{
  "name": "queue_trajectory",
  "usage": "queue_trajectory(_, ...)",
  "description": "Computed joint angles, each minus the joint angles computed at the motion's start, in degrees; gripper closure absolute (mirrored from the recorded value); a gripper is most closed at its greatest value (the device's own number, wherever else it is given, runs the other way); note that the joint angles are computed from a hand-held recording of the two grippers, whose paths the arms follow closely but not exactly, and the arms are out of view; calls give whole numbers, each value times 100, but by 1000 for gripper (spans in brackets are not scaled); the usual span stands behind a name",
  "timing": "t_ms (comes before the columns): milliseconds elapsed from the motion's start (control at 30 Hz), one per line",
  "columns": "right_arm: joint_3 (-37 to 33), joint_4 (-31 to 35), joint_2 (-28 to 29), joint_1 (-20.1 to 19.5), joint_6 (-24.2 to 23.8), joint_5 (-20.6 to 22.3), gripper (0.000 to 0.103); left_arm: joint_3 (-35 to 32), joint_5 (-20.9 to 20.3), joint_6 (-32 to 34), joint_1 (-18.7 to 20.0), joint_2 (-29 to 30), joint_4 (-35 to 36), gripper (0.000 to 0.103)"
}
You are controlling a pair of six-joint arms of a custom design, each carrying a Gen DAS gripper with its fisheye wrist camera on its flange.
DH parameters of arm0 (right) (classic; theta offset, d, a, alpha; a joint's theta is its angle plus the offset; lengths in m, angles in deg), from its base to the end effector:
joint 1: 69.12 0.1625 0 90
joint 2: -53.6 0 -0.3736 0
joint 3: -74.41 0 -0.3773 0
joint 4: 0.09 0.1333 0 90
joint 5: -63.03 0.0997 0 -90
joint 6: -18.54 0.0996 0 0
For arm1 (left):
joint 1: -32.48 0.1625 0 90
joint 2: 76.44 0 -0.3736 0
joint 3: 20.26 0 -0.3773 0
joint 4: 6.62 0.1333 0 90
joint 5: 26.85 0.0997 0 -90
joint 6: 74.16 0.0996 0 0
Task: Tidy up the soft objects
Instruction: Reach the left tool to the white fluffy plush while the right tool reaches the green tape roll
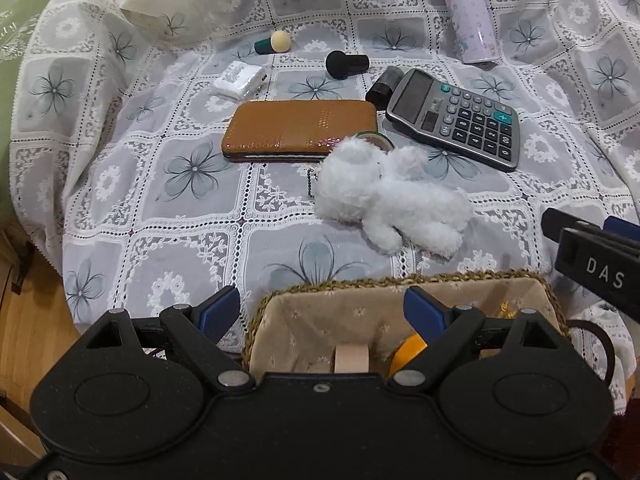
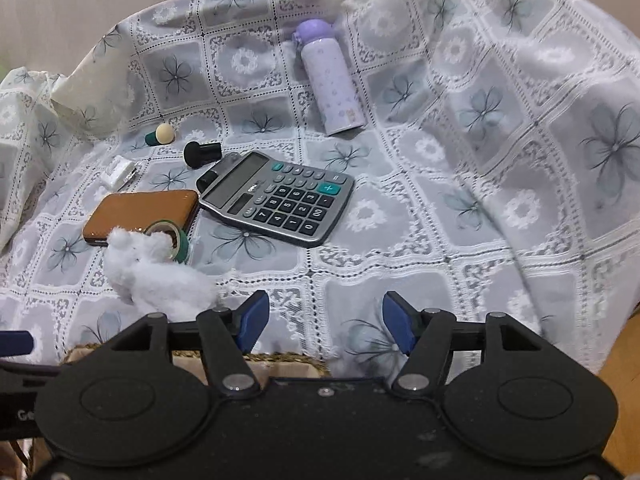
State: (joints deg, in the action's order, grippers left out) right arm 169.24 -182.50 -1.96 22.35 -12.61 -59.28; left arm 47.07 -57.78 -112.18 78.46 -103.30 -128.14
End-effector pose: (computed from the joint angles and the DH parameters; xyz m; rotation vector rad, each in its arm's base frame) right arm 0.0962 -0.6283 0.2611 0.3154 -2.2256 0.9104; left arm -0.3367 -0.6632 0.0203 0.2105 2.1708 -0.6816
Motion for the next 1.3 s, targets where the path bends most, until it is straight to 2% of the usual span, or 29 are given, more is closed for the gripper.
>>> queue_trajectory(67,-87,175,41,-17,128,89,40,-117,-23,-5,45,46,63,16)
queue_trajectory(200,-252,837,21,-108,760,456,40,-291,-56,-15,119,108,150,16)
queue_trajectory(300,-270,740,73,-112,737,662,40,-414,-71,-34,164,155,253,16)
queue_trajectory(367,-320,714,111,-89,652,777,36,-458,-77,-58,186,166,321,16)
queue_trajectory(533,-735,924,363,-39,508,990,34,-578,-110,-252,263,190,561,16)
queue_trajectory(667,-1222,1105,706,-11,416,981,34,-607,-138,-255,279,200,615,16)
queue_trajectory(900,-2187,2239,1208,9,360,1062,34,-668,-224,-224,320,240,636,16)
queue_trajectory(1033,-2568,2619,1454,37,275,1054,34,-656,-257,-275,355,217,688,16)
queue_trajectory(1300,-3126,3262,1835,90,301,754,34,-583,-332,-293,399,169,649,16)
